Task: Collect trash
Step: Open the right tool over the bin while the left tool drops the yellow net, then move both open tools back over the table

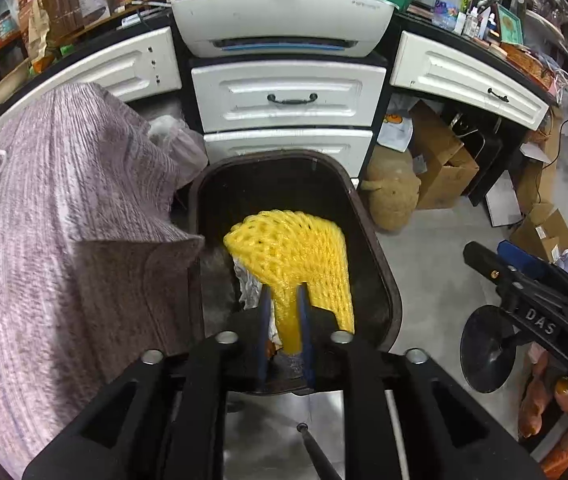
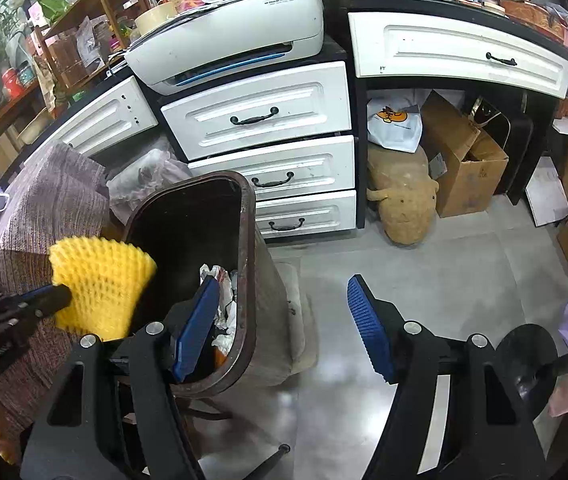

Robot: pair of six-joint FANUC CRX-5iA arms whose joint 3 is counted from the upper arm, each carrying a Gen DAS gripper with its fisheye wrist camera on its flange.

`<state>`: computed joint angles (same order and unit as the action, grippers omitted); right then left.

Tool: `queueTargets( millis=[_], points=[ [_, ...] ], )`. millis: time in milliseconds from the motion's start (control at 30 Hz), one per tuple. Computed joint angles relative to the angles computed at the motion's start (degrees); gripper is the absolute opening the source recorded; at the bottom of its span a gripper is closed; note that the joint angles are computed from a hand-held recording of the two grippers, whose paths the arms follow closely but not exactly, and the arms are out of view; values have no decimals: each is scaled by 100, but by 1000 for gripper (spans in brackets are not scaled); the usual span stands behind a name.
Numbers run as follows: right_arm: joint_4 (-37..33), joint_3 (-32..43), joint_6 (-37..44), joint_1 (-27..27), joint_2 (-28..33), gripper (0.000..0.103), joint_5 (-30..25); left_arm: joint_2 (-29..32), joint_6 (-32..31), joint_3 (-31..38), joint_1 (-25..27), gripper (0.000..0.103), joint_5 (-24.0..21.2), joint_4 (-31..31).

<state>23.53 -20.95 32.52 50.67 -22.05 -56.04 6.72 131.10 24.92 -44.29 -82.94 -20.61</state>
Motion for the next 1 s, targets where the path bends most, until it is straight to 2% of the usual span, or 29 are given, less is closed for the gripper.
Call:
queueTargets(
  millis=[33, 67, 100, 200, 333, 567, 733, 833, 1000],
  points=[
    [-7, 0, -14, -3, 0, 67, 4, -6, 17, -29, 1, 36, 28, 14],
    [-18, 1, -17, -12, -3, 67, 6, -8, 45, -31, -24, 57, 34, -14],
    [-14, 0, -29, -16, -7, 68, 7, -33, 84, -49, -80, 71, 57, -95],
    [61, -35, -107, -33, -30, 76, 26, -90, 102, -74, -180, 79, 114, -183],
    [-1, 7, -50, -49, -22, 77, 20, -171, -20, -56, -277, 81, 175, -111],
    [-1, 53, -37, 18, -32, 77, 48, -461, 108, 0, -751, 89, 205, -501],
    [36, 158, 39, 190, -23, 78, 53, -686, 271, 41, -1080, 91, -8, -958],
    [84, 207, 30, 338, -31, 84, 95, -859, 407, -1, -1158, 92, -109, -1077],
    [201, 397, 102, 691, 63, 85, 180, -1179, 719, -110, -1411, 95, -372, -1567]
  ],
)
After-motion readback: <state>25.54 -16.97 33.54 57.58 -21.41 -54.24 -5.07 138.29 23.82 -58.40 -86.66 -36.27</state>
